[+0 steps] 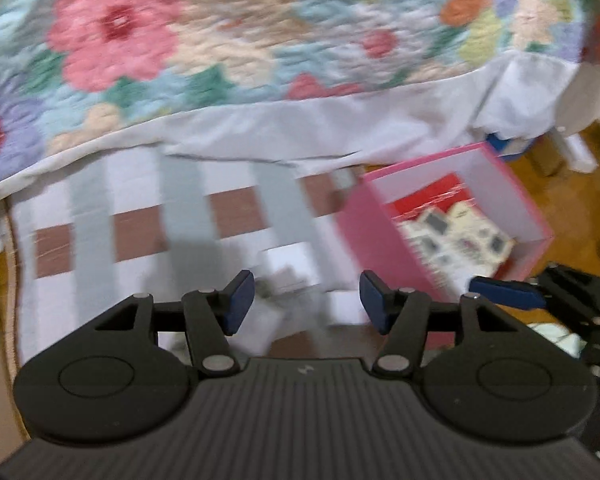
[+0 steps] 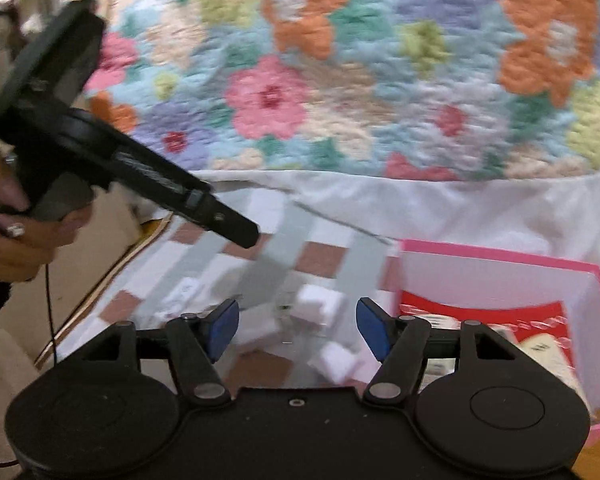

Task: Organize rigid objects
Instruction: 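Move both grippers to the large white charger and close on it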

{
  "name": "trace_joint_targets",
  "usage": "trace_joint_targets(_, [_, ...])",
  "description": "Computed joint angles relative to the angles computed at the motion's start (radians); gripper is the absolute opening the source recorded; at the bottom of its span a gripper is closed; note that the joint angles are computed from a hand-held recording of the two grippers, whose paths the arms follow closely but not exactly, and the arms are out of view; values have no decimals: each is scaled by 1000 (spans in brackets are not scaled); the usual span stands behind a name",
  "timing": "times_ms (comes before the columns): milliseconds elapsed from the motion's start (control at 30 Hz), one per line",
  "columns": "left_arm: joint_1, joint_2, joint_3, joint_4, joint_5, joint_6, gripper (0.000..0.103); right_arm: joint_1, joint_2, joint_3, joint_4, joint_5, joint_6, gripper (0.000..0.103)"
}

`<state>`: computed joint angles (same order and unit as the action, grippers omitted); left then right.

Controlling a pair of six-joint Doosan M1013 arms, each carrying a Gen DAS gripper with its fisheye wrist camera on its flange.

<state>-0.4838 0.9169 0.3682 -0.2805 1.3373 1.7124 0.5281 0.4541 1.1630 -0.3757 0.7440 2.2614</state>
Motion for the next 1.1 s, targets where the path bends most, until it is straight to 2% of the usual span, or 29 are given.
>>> trace_joint_targets(67, [13, -17, 54, -1, -18, 2, 58, 5, 21, -22, 37, -8, -74, 70])
trace_joint_targets(200, [34, -27, 122, -20, -32, -17, 58, 14, 72, -79, 93, 41, -198, 70])
trace_joint_targets(333, [43, -28, 170, -39, -68, 9, 58, 15, 108, -91, 107, 53, -194, 70])
trace_joint_targets(567, [42, 8, 171, -1, -46, 15, 58, 5, 146, -99, 215, 98, -173, 70])
trace_joint_targets(700, [49, 21, 179, -40, -79, 21, 58, -1, 148, -94, 248, 105, -170, 70])
trace_joint_targets(967, [50, 58, 151, -87, -90, 44, 56, -3, 175, -139, 275, 143, -216, 70])
trace_joint_targets(1100, [52, 71, 140, -107, -79, 32, 56, -6, 179, -138, 303, 130, -234, 70])
